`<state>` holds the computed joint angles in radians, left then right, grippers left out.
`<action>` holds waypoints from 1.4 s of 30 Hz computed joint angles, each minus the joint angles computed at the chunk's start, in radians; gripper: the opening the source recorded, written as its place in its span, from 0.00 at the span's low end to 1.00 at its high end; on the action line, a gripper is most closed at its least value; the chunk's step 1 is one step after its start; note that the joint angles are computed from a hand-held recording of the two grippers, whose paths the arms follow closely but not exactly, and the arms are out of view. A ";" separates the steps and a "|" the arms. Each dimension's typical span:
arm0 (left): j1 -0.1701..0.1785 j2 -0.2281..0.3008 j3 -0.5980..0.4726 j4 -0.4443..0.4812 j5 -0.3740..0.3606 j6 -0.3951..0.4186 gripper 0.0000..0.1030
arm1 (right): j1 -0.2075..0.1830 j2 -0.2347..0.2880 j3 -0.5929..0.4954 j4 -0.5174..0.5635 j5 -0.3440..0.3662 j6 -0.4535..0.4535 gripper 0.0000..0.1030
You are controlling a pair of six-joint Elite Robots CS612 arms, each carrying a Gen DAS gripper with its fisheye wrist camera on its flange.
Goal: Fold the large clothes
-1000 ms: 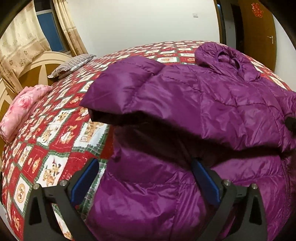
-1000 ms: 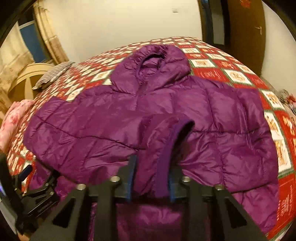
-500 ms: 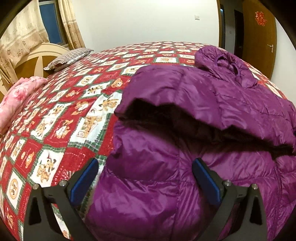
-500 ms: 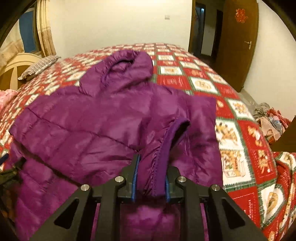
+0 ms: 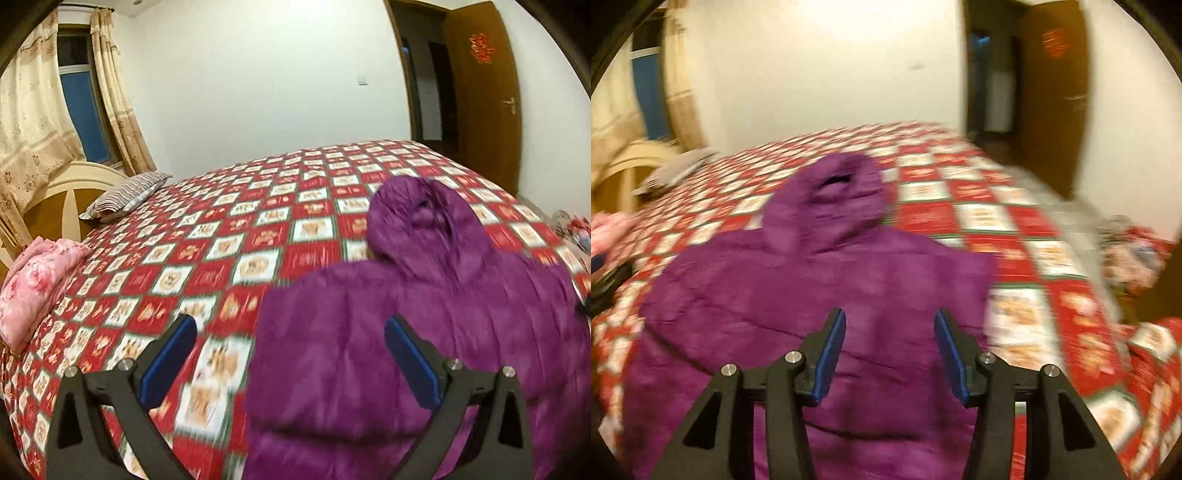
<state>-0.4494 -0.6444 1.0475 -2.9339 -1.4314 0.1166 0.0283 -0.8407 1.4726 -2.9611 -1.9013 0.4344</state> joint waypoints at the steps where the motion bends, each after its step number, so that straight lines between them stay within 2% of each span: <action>1: -0.004 0.023 -0.044 0.034 0.016 -0.015 1.00 | -0.004 0.016 -0.030 0.023 0.038 -0.011 0.50; 3: -0.011 0.057 -0.102 0.092 0.054 -0.040 1.00 | -0.005 0.046 -0.077 0.066 0.049 -0.040 0.50; 4: -0.018 0.083 -0.144 0.138 0.104 -0.055 1.00 | -0.006 0.058 -0.095 0.089 0.050 -0.051 0.50; 6: -0.023 0.106 -0.170 0.190 0.157 -0.084 1.00 | -0.012 0.076 -0.115 0.133 0.067 -0.054 0.50; 10: -0.018 0.132 -0.177 0.249 0.168 -0.123 1.00 | -0.019 0.089 -0.106 0.137 0.083 -0.049 0.50; 13: -0.015 0.139 -0.143 0.184 0.149 -0.115 1.00 | -0.026 0.098 -0.096 0.114 0.098 -0.076 0.50; 16: -0.021 0.143 -0.148 0.181 0.168 -0.104 1.00 | -0.021 0.108 -0.098 0.091 0.081 -0.100 0.50; 19: -0.026 0.150 -0.160 0.192 0.184 -0.097 1.00 | -0.030 0.107 -0.092 0.076 0.108 -0.083 0.50; 21: -0.027 0.152 -0.164 0.194 0.190 -0.094 1.00 | -0.027 0.107 -0.098 0.090 0.097 -0.089 0.50; 24: -0.020 0.147 -0.155 0.177 0.166 -0.114 1.00 | -0.029 0.100 -0.122 0.174 0.107 -0.064 0.50; 26: -0.013 0.131 -0.120 0.127 0.160 -0.166 1.00 | -0.037 0.089 -0.140 0.223 0.141 -0.023 0.50; 27: -0.009 0.118 -0.088 0.060 0.154 -0.195 1.00 | -0.043 0.083 -0.146 0.205 0.162 -0.012 0.50; 29: -0.006 0.106 -0.050 -0.043 0.149 -0.217 1.00 | -0.047 0.090 -0.185 0.185 0.135 -0.016 0.58; 30: -0.006 0.104 -0.042 -0.068 0.147 -0.213 1.00 | -0.049 0.100 -0.212 0.196 0.122 -0.020 0.67; 31: -0.005 0.104 -0.043 -0.067 0.131 -0.208 1.00 | -0.055 0.118 -0.256 0.220 0.122 -0.024 0.69; 36: 0.004 0.117 -0.082 0.016 0.080 -0.218 1.00 | -0.093 0.230 -0.476 0.387 0.141 0.012 0.69; 40: 0.011 0.120 -0.092 0.054 0.047 -0.243 1.00 | -0.134 0.310 -0.603 0.397 0.211 0.126 0.69; 42: 0.012 0.121 -0.096 0.070 0.037 -0.249 1.00 | -0.149 0.348 -0.664 0.413 0.249 0.141 0.69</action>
